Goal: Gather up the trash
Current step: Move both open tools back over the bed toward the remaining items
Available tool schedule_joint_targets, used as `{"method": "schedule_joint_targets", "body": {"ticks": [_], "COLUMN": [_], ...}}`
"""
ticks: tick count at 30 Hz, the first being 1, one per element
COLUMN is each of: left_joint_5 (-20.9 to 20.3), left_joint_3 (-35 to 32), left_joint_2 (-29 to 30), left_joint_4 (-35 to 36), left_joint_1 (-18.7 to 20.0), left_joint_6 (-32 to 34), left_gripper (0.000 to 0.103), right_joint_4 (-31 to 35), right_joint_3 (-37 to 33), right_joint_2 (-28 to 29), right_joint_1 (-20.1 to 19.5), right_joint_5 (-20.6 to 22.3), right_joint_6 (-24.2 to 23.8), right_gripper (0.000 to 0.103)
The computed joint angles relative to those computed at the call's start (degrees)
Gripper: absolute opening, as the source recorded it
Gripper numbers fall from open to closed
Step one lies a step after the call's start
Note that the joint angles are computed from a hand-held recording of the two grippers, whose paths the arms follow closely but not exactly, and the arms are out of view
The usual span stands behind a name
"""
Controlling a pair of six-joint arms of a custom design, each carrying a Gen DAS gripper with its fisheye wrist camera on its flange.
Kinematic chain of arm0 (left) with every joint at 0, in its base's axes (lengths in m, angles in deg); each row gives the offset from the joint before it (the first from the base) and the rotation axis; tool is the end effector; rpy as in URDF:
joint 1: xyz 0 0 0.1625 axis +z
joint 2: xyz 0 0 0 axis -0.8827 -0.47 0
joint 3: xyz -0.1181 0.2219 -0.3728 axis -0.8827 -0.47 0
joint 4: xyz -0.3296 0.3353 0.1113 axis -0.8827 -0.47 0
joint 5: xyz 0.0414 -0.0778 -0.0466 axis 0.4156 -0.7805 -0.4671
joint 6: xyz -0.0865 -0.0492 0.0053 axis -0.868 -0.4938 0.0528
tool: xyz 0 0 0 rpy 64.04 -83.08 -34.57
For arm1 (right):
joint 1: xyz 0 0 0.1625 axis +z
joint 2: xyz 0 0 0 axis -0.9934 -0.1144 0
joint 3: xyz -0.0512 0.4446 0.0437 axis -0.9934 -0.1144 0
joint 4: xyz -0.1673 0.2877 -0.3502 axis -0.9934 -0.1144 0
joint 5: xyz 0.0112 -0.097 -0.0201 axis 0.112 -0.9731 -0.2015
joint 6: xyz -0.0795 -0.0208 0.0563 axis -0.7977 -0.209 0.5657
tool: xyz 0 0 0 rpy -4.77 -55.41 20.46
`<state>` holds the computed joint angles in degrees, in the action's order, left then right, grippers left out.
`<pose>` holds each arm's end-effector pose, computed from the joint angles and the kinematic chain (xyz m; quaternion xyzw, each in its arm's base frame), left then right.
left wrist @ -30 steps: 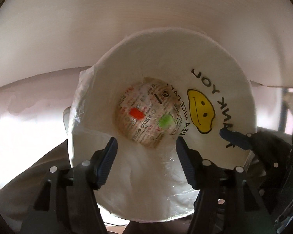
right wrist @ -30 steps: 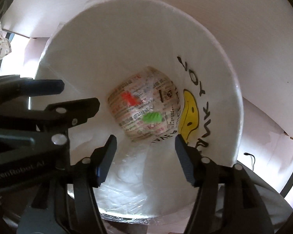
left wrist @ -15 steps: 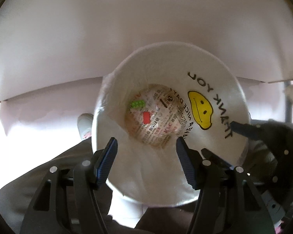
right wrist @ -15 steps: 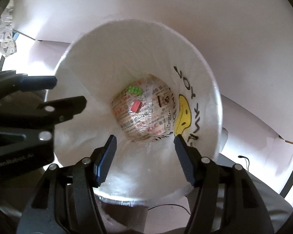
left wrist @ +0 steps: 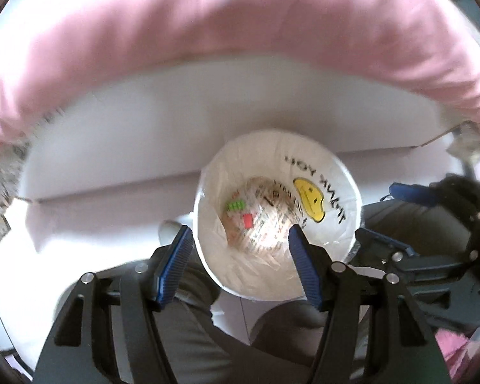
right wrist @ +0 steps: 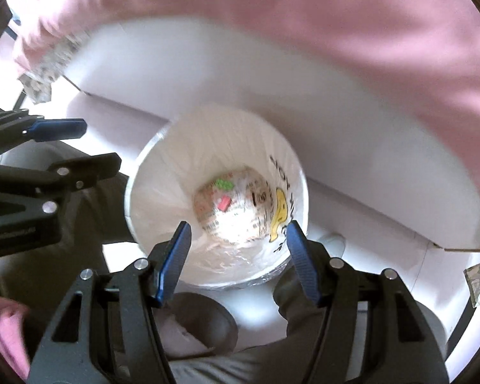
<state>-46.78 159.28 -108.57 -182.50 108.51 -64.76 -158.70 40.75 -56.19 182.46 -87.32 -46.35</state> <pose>-0.3465 -0.6522 0.1346 0.0630 0.9253 -0.1086 0.3579 0.1897 -0.6862 0.2288 0.2984 -0.9111 -0.0009 0.2845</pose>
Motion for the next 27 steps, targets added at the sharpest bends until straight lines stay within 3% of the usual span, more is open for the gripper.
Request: {"method": "schedule_joint_targets", "body": {"ticks": [6,9,12,18,27], "left_joint_5": [5.9,10.1,13.5,19.2,21.0], "left_joint_3": [-1.3,-3.3,-6.1,-14.6,-26.7], "left_joint_2": [-2.2,-2.6,-2.2,1.2,7.7], "left_joint_4": [-0.6,-1.0,-1.2,-3.7,-2.9], "left_joint_1": [-3.7,-4.9,-5.4,-4.9,-1.9], "left_joint_6": [2.8,4.9,7.4,14.9,18.9], "left_gripper": [0.073,0.084,0.089,0.092,0.092], "right_joint_4": [-2.0,-5.8,-10.3,-14.2,-10.5], "right_joint_3": [-1.3,-2.2,-3.9,-10.3,-24.3], "right_joint_2": [-4.0,-5.3,-5.4,-2.9,4.9], "right_joint_1": [2.8,4.2,5.5,6.9,7.6], "right_joint_5": [3.2,4.5,5.1,6.1,6.2], "right_joint_6": [-1.3,-3.6,-6.5,-10.5,-12.5], "right_gripper": [0.063,0.073,0.077,0.081,0.081]}}
